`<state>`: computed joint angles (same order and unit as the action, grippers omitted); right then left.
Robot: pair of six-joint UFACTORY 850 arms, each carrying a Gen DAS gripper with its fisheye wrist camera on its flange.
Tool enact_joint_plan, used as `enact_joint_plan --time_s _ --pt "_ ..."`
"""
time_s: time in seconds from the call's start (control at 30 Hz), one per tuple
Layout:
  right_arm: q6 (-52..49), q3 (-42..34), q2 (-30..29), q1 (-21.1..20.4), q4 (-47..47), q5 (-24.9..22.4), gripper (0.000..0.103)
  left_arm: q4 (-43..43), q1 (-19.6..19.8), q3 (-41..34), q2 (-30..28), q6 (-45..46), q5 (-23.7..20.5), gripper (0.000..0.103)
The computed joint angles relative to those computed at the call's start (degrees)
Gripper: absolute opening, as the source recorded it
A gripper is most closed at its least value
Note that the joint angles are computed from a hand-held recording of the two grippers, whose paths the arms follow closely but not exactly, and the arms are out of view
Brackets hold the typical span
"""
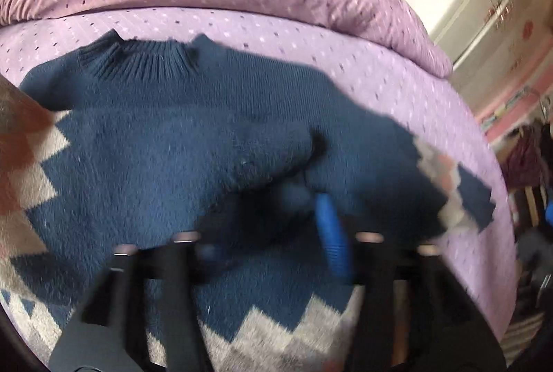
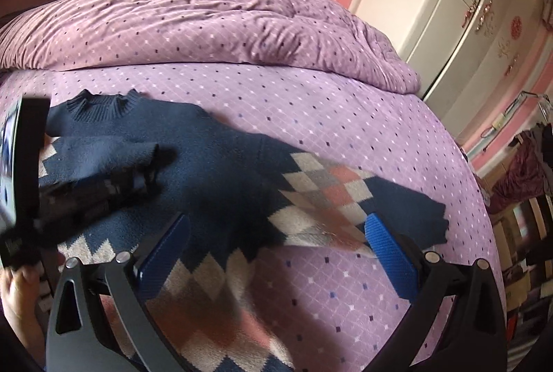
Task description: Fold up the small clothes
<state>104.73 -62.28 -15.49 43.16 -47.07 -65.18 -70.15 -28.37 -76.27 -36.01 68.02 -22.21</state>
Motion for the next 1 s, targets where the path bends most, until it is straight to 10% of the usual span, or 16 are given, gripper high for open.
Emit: enact_joint_plan --time_s 0.17,0.33,0.53,0.73,0.87,1.0 --pt "1.36 0.6 0.06 -0.67 -0.99 3.38 0.101 -0.83 1.91 7.19 6.04 6.91 3.41 0.068" --pt "10.8 2.0 -1.1 -2.7 -10.67 20.32 0.101 0.98 6.7 10.91 11.32 9.95 8.43 0.079" --pt "6.01 -3.74 -9.93 -5.66 -15.27 30.14 0.101 5.92 11.93 8.11 10.98 8.64 10.42 0.082" --pt "-3.54 -6.01 -14.29 -10.45 -6.26 39.98 0.08 8.44 15.35 6.44 10.14 4.96 11.03 0.082" --pt "-3.74 -5.54 -14.53 -11.44 -5.86 44.15 0.038 10.39 16.57 6.46 10.14 2.14 10.25 0.083" --pt "-7.46 -6.6 -15.11 -11.35 -2.97 43.31 0.019 11.6 16.68 7.42 10.77 2.36 11.31 0.084"
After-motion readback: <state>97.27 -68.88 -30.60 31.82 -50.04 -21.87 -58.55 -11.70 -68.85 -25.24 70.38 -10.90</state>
